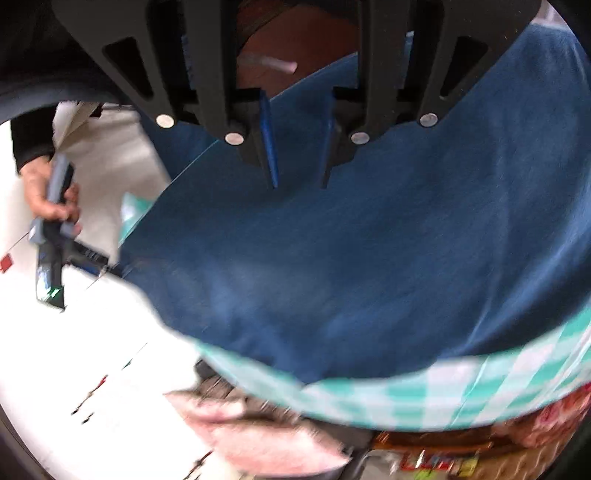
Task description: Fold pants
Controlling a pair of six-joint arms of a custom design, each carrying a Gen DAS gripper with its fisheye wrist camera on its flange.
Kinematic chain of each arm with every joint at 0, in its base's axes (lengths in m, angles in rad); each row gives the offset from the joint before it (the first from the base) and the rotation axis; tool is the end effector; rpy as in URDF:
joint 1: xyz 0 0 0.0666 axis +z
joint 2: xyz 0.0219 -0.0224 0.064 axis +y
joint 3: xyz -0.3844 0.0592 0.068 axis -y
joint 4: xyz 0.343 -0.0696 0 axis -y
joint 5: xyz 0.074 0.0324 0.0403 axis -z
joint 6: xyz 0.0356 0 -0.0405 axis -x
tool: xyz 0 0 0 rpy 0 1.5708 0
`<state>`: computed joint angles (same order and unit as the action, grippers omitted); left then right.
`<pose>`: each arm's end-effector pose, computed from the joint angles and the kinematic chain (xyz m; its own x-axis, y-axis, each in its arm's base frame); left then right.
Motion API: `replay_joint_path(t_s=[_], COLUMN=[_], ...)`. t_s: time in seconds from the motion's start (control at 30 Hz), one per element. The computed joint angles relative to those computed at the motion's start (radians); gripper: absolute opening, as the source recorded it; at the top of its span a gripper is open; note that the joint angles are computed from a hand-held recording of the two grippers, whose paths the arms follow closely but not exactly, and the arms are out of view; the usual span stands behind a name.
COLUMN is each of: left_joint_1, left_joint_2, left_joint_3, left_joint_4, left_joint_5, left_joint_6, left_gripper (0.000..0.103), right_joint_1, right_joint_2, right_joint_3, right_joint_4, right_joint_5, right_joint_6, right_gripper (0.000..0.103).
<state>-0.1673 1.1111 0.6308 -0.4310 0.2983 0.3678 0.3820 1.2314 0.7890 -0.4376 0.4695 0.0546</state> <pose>0.2768 -0.0578 0.2613 -0.8482 -0.2053 -0.4882 0.0340 0.8988 -0.4370 0.3172 0.1097 0.2872 -0.7106 -0.3379 -0.6172 -0.1039 0.9179 -0.3830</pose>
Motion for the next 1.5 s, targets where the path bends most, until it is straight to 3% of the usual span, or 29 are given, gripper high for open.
replay_joint_path(t_s=[0.07,0.1,0.17,0.23,0.33,0.43,0.53,0.63,0.7,0.73,0.8,0.93,1.03,1.13,1.2,1.3,1.37,1.5], left_joint_1=[0.029,0.04,0.081,0.145,0.285,0.423,0.438,0.418,0.439,0.485,0.515,0.675,0.745,0.747,0.82,0.938,0.961,0.821], left_joint_2=[-0.051,-0.076,-0.144,-0.214,-0.307,-0.282,-0.241,-0.29,-0.298,-0.316,-0.329,-0.372,-0.327,-0.329,-0.337,-0.313,-0.271,-0.158], left_joint_3=[-0.039,-0.056,-0.083,-0.099,-0.099,-0.096,-0.094,-0.115,-0.115,-0.12,-0.11,-0.105,-0.106,-0.112,-0.097,-0.056,-0.016,0.062], left_joint_4=[-0.007,-0.013,-0.05,-0.105,-0.174,-0.185,-0.236,-0.254,-0.272,-0.304,-0.331,-0.357,-0.362,-0.413,-0.472,-0.458,-0.397,-0.294], left_joint_5=[0.064,0.081,0.113,0.087,0.05,0.072,0.074,0.066,0.111,0.143,0.147,0.206,0.208,0.171,0.198,0.187,0.148,0.12], left_joint_6=[-0.004,-0.006,-0.005,-0.034,-0.067,-0.086,-0.131,-0.153,-0.162,-0.203,-0.236,-0.276,-0.312,-0.387,-0.457,-0.521,-0.54,-0.574], left_gripper=[0.022,0.022,0.025,0.035,0.041,0.045,0.045,0.045,0.045,0.045,0.044,0.044,0.044,0.043,0.043,0.043,0.041,0.036], right_joint_1=[0.056,0.07,0.054,0.056,0.069,0.069,0.073,0.094,0.124,0.148,0.188,0.272,0.287,0.281,0.268,0.282,0.295,0.3], right_joint_2=[0.037,0.067,0.109,0.115,0.131,0.113,0.09,0.022,0.003,-0.009,0.001,0.074,0.12,0.105,0.102,0.116,0.125,0.127], right_joint_3=[0.005,0.012,0.023,0.016,0.028,0.006,0.006,-0.002,0.008,0.011,0.015,0.025,0.024,0.0,0.001,0.012,0.015,0.016], right_joint_4=[-0.006,-0.023,-0.035,-0.024,-0.043,-0.05,-0.097,-0.116,-0.122,-0.111,-0.079,-0.062,-0.091,-0.083,-0.091,-0.093,-0.09,-0.096], right_joint_5=[0.026,0.018,-0.002,0.019,0.057,0.077,0.103,0.085,0.079,0.055,0.051,0.056,0.069,0.055,0.032,0.06,0.086,0.088], right_joint_6=[0.009,0.001,0.001,0.012,0.017,0.011,-0.007,-0.03,-0.05,-0.063,-0.074,-0.06,-0.053,-0.03,-0.033,-0.019,-0.011,-0.035], right_gripper=[0.073,0.064,0.058,0.058,0.058,0.058,0.058,0.059,0.063,0.065,0.073,0.073,0.07,0.069,0.069,0.07,0.07,0.071])
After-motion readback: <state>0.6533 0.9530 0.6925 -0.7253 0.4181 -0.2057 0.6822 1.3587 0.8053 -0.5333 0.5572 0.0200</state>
